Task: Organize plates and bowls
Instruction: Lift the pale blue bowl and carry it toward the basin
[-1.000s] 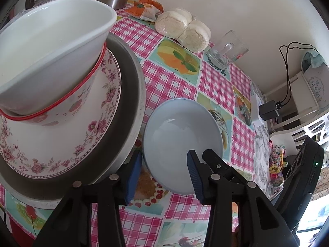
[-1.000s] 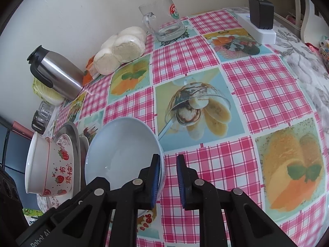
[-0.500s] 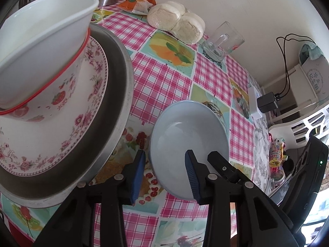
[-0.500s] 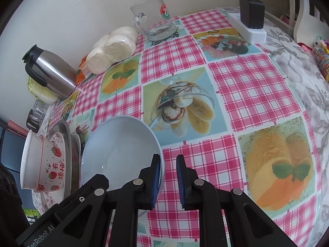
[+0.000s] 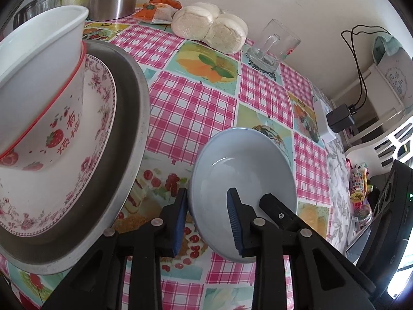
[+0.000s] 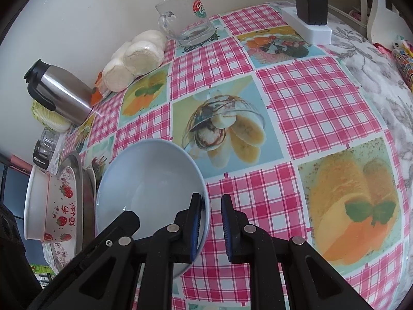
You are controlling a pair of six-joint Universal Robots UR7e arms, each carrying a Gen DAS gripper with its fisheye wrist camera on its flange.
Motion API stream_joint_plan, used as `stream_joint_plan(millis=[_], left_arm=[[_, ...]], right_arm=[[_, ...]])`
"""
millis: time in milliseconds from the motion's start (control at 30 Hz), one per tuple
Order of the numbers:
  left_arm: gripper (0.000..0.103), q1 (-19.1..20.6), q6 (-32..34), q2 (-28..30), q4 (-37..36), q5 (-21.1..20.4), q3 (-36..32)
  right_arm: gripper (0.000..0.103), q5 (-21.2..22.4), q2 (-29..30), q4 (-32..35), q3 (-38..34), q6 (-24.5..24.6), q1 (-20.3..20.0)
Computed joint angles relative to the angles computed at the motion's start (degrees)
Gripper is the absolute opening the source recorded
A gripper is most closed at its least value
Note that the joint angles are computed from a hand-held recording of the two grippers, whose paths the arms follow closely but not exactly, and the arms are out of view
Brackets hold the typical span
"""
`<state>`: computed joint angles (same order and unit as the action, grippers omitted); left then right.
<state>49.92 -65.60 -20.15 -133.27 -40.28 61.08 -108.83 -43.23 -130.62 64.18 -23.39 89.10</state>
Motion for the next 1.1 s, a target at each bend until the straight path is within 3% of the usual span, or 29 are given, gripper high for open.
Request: stream_joint_plan(millis=[233,700,1100], left_arm=[[0.023,1.5,0.0,0.1,-2.9,-3.4,1.0],[0.023,1.5,0.8,0.2,-4.6,-3.0,1.6],[0.023,1.6,3.4,0.8,-4.6,-4.2,0.3]], right_arm=[[0.017,1.3,-0.2,1.0,-0.2,0.5,-0.4],[0.017,7.1,0.1,4.4,-0.8,4.9,-1.8],[0.017,3.7,-0.5,1.6,0.5,3.5,-1.0]])
